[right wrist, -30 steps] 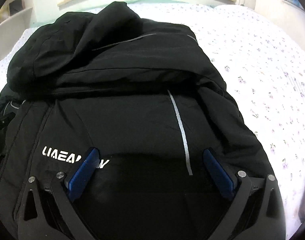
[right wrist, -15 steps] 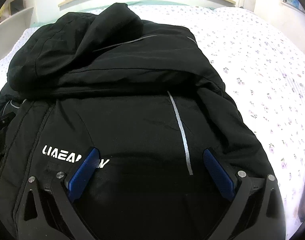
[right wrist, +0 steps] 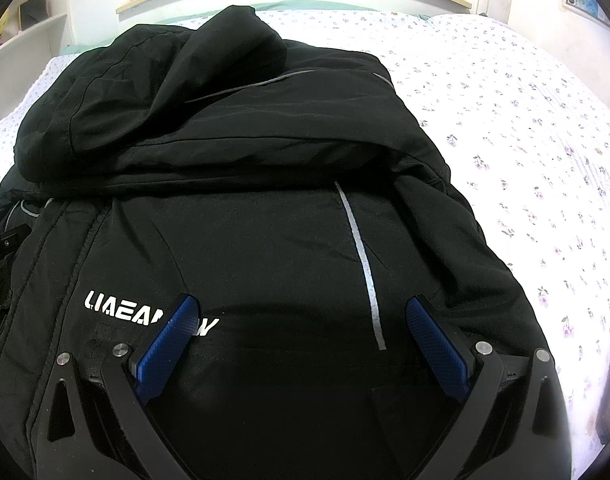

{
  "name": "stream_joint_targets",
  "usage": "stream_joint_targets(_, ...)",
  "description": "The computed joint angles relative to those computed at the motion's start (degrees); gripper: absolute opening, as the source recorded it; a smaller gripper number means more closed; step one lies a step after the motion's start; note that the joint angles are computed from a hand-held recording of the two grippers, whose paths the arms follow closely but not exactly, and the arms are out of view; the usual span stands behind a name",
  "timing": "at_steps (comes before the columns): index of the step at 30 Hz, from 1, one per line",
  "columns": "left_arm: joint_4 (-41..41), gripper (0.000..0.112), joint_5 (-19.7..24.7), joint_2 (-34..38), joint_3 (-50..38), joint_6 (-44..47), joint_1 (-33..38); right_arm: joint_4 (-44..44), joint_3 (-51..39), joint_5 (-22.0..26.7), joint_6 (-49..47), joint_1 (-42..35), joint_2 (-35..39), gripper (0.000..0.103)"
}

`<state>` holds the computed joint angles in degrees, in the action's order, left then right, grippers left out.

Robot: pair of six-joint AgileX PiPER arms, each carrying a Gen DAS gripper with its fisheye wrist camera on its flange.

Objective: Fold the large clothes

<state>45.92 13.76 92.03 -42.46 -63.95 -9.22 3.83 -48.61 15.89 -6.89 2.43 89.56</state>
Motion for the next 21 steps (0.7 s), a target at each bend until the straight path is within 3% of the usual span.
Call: stream_joint_targets(21,2.5,0.102,0.8,-0.3,0.5,-3.5,-1.2,0.2,-0.2,0.4,-0.5,-0.1,-0.2,0.103)
